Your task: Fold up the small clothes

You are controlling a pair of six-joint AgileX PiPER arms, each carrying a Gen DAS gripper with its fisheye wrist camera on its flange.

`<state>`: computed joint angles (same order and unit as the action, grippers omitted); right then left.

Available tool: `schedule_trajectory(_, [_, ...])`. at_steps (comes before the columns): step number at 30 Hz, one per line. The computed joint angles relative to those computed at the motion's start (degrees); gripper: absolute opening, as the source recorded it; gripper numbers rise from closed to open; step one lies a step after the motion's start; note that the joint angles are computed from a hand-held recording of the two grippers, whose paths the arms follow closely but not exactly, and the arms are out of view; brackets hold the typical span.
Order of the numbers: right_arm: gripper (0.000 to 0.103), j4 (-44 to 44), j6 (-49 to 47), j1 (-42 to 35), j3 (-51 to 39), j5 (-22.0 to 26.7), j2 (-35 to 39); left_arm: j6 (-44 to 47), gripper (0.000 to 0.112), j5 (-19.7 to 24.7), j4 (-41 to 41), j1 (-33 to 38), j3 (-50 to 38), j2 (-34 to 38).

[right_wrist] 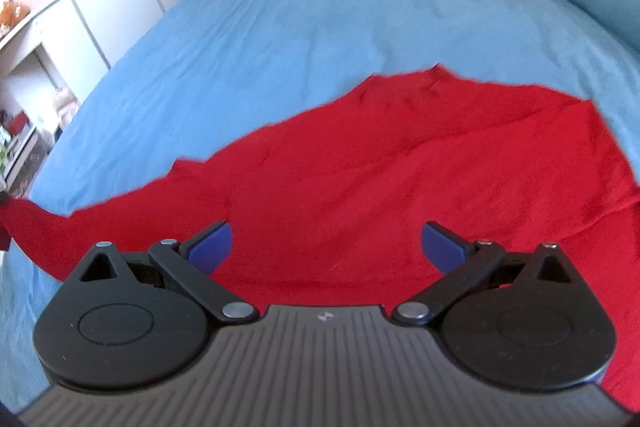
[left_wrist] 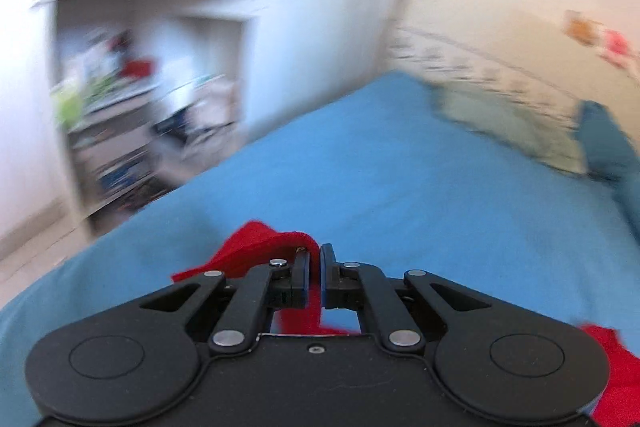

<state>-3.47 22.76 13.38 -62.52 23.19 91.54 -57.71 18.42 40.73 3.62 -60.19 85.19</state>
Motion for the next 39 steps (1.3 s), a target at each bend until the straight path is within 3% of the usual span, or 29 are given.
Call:
schedule_trajectory(4, [0.103, 8.73, -12.66, -8.66, -1.01, 1.68, -2.53, -7.24, 0.004, 4.09, 9.32, -17.0, -6.41, 2.45])
schedule_trajectory(7, [0.103, 18.02, -26.12, -17.55, -2.44, 3.11, -2.95, -12.56, 0.004, 7.09, 15.5, -29.63, -13.28, 9.65])
schedule_trajectory(13, [0.103, 33.48, -52.5, -33.08, -2.79, 3.61, -0.5, -9.98, 0.004, 9.11, 9.92, -45.02, -26.72, 29.95])
schedule_trajectory(17, [0.103, 39.18, -63.04, -41.25, -5.28, 9.0, 4.69, -7.75, 0.005, 13.39, 5.92, -50.32, -33.03, 40.2])
schedule_trajectory(20, [0.103, 42.94, -69.08, -45.15, -7.16, 13.31, 7.05, -12.89, 0.017, 15.78, 9.81, -52.6, -32.64, 40.95])
schedule_trajectory(21, [0.103, 43.62, -70.52, -45.73, -7.76, 14.2, 7.64, -12.61, 0.043, 16.17, 9.4, -52.7, -32.39, 40.55])
schedule_trajectory(22, [0.103, 44.37, -71.74, -46.02, -8.18, 14.75, 8.05, -11.64, 0.066, 16.84, 8.42, -52.74, -32.29, 39.95])
schedule_trajectory(23, [0.103, 44.96, -72.67, -46.05, -8.98, 15.54, 8.56, -12.57, 0.072, 17.66, 9.23, -52.96, -31.18, 38.79])
schedule_trajectory(28, [0.103, 45.21, -76.18, -40.48, -9.94, 15.69, 8.39, -15.28, 0.073, 20.74, 11.81, -51.54, -19.88, 28.81])
schedule_trajectory(31, [0.103, 38.34, -71.89, -32.44, -13.74, 15.81, 11.31, -16.2, 0.074, 23.12, 12.33, -49.71, -13.97, 23.58])
schedule_trajectory(33, [0.103, 33.89, -69.03, -26.27, -13.64, 12.23, 12.87, -16.38, 0.074, 24.2, 12.67, -47.58, -10.51, 21.16])
schedule_trajectory(36, [0.103, 25.25, -63.2, -17.71, -13.6, 5.7, 16.44, -16.2, 0.074, 22.12, 12.05, -42.4, -5.16, 18.05])
schedule_trajectory(37, [0.101, 21.31, -60.08, -15.5, -13.75, 3.91, 17.76, -17.05, 0.074, 21.66, 12.58, -41.02, -2.94, 16.82])
schedule_trajectory(39, [0.082, 11.77, -50.38, -12.18, -13.93, 0.57, 20.1, -17.42, 0.074, 21.11, 13.19, -39.19, -0.26, 15.02])
